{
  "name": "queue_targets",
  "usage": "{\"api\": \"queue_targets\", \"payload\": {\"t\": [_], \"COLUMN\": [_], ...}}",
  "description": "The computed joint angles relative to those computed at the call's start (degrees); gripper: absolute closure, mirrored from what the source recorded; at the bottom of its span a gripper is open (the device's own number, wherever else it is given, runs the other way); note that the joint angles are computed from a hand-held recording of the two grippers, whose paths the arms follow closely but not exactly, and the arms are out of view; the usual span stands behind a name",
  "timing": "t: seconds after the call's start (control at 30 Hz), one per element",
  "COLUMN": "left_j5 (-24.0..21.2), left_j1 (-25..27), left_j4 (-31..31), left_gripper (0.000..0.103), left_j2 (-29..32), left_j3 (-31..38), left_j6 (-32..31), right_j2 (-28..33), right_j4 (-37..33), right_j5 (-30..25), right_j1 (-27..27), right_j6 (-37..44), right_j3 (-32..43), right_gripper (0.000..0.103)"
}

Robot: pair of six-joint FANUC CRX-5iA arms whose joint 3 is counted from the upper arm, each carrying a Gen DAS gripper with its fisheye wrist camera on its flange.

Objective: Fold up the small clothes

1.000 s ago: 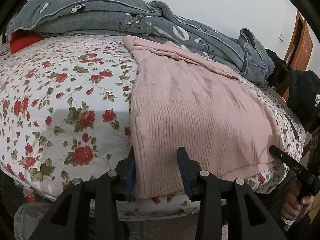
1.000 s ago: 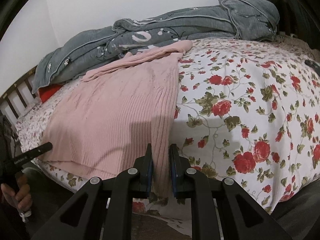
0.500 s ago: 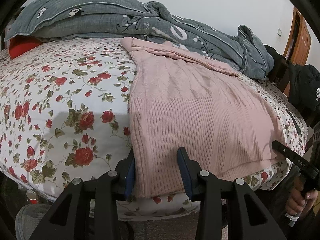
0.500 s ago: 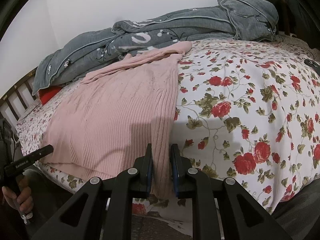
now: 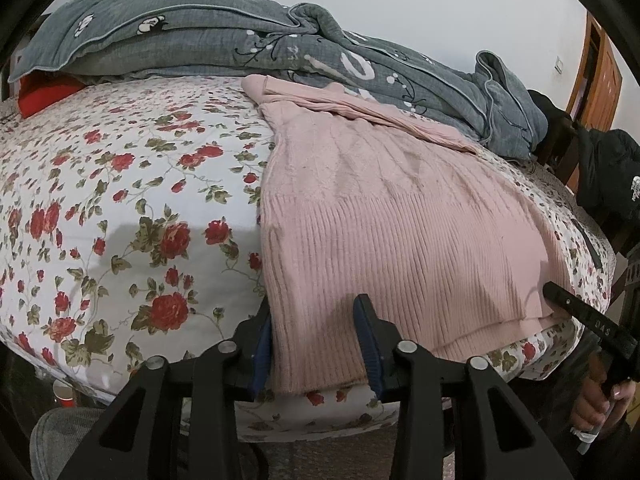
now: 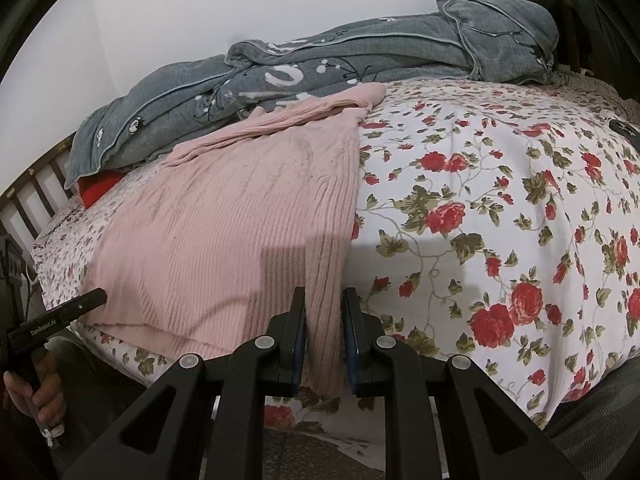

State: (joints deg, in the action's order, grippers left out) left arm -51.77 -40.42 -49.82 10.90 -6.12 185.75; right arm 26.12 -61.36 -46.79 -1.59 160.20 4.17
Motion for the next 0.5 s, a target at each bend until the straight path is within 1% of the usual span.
{"api": "queue_targets", "payload": {"t": [0.03, 0.07, 0.13, 0.17, 0.2, 0.23, 0.27, 0.37, 0.43, 0.5], "left_j5": [0.1, 0.9, 2.3, 3.2, 4.3, 5.1, 6.1, 7.6, 9.0, 9.6], "left_j1": [0.0, 0.1, 0.3, 0.6, 1.0, 1.2, 1.3, 1.6, 1.4, 1.1], "left_j4": [-0.1, 0.0, -0.3, 0.2, 0.7, 0.9, 0.9, 0.8, -0.6, -1.4], "left_gripper": [0.075, 0.082, 0.086, 0.092, 0.094, 0.094, 0.095, 0.096, 0.096, 0.097], "left_j2": [-0.2, -0.5, -1.2, -1.5, -1.8, -2.1, -2.6, -3.9, -5.5, -6.8], "left_j3": [-0.2, -0.7, -1.7, -2.1, -2.6, -3.0, -3.6, -4.8, -6.2, -7.1], "left_j6": [0.7, 1.5, 3.0, 2.9, 2.4, 2.5, 3.2, 5.6, 9.6, 12.5], "right_j2": [0.1, 0.1, -0.2, -0.5, -0.7, -1.0, -1.3, -1.5, -1.6, -1.6], "right_j4": [0.0, 0.1, 0.4, 0.4, 0.8, 0.7, 0.4, 0.8, -0.1, -1.3], "right_j5": [-0.7, -1.2, -1.0, -0.5, 0.1, 0.6, 1.0, 0.3, -2.1, -6.0], "right_j1": [-0.1, 0.0, 0.3, 0.5, 0.8, 0.9, 0.9, 0.7, -0.5, -2.1], "right_j6": [0.0, 0.1, 0.7, 1.3, 1.5, 2.0, 2.7, 2.4, 2.2, 1.3], "right_j3": [0.2, 0.2, -0.2, -0.6, -1.1, -1.5, -1.9, -2.1, -1.7, -0.5], "right_gripper": [0.086, 0.086, 0.086, 0.086, 0.086, 0.087, 0.094, 0.097, 0.098, 0.098]}}
